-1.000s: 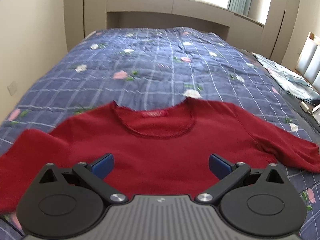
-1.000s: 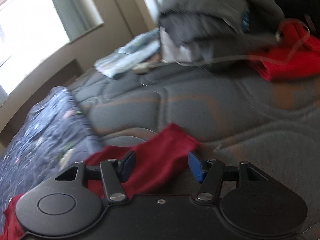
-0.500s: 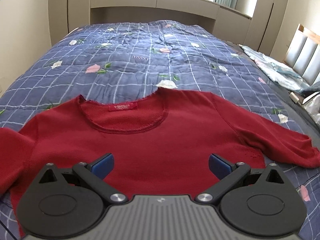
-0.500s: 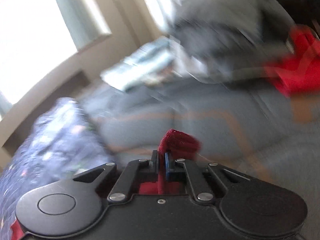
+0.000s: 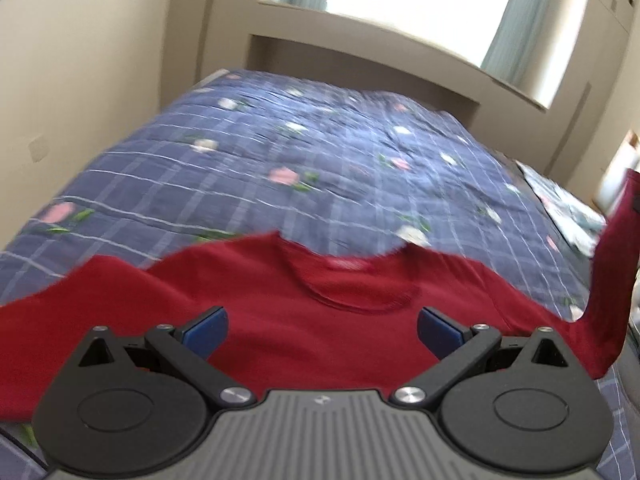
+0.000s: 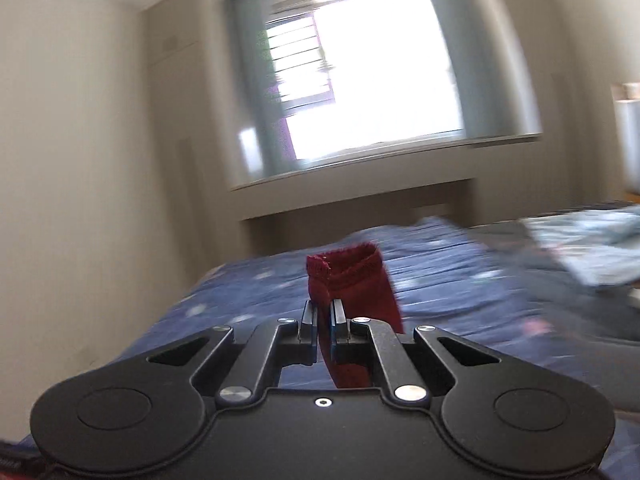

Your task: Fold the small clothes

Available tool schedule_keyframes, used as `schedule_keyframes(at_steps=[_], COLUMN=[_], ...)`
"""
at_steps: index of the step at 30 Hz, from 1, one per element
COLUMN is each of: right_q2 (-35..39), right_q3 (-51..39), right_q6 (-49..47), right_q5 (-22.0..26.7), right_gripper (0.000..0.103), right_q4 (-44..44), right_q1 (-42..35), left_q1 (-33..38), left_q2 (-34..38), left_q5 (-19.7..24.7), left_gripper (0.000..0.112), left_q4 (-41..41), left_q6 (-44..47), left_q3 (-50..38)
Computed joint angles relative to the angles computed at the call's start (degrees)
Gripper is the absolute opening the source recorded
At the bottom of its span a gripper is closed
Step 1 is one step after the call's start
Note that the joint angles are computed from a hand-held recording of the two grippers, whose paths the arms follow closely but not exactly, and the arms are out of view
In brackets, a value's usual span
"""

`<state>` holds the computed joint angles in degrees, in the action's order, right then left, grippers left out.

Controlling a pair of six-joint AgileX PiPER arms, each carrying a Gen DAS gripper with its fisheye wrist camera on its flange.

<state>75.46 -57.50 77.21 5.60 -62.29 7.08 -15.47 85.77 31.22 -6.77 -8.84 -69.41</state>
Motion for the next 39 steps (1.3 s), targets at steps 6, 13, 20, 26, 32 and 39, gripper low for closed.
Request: schedule_keyframes(at_steps=[6,13,20,26,32,39], right_q2=[8.8,19.6,25.7,23.7,14.6,5.3], right_q3=[-3.6,-7.3,-8.6,-4.5,6.6,22.1], right_q6=[14.9,4.3,-3.6,-6.4,5.6,13.9], right_q5=[0.0,3.7,7.1,3.5,6.6,29.7], right_gripper=[0.005,0.005,0.005,0.048,0.087,0.102], right_q4=[-15.7,-6.1,-0.8,0.0,-18.0,-29.2], right_q1=[12.5,25.1,31.5,29.8,28.8,31.0], left_q1=[10.6,19.8,21.4,18.2,13.4,4.8], left_q2=[-2.6,-2.6,0.2,2.5,4.6,8.7], left_q5=[2.3,3.0,0.7,-2.4,-5.6,-11.8], left_gripper=[0.103,0.103,0.103,0.103,0.103,0.103], left_q4=[-5.2,-10.3,-12.8,-12.7,-15.1,-7.7], left_q6=[6.0,13.7,16.1,15.8,17.3,9.4], left_q3=[0.6,1.3,3.2,4.6,4.8,5.3])
